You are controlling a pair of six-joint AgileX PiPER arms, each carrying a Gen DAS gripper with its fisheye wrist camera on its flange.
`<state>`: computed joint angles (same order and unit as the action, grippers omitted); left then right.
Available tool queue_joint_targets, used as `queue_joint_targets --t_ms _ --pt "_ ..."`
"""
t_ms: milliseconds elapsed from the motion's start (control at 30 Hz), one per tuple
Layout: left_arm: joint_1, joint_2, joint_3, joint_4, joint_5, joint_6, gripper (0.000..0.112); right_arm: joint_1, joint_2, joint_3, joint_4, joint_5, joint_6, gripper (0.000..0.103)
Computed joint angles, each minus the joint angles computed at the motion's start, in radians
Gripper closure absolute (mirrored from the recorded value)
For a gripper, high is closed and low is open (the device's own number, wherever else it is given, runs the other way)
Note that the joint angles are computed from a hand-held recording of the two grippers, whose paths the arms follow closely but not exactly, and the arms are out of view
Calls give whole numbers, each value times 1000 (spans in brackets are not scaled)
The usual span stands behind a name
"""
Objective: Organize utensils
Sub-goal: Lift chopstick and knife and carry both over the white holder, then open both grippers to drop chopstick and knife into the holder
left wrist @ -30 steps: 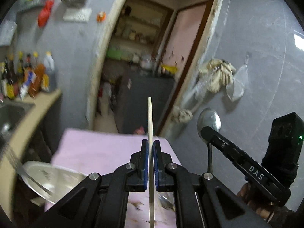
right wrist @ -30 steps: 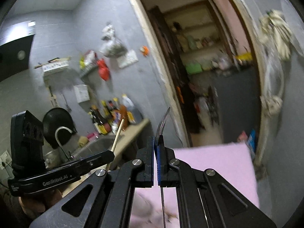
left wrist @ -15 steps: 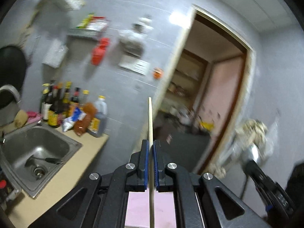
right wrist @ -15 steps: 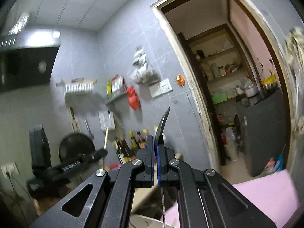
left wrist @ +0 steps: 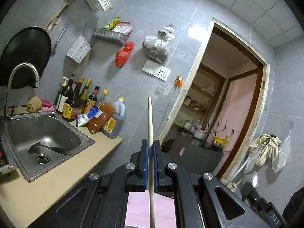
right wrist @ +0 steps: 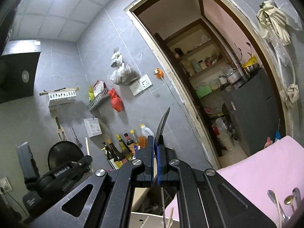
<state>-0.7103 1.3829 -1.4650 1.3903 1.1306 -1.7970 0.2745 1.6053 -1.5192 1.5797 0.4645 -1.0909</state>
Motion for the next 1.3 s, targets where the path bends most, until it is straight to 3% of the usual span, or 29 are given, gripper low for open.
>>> queue_joint_targets --t_ms 233,600,767,967,1300 --pt "-38 13 77 89 13 -82 107 36 -1 65 62 -18 -180 101" --pt "-60 26 145 134 19 -113 107 57 1 101 66 -53 -252 101" --pt "-70 33 159 133 15 -99 107 58 6 107 30 -54 -235 101" --pt "-69 -21 195 29 -52 22 107 37 -6 111 -92 0 -162 100" --pt "-74 -67 183 -121 -79 209 103 24 -14 67 -346 38 85 98"
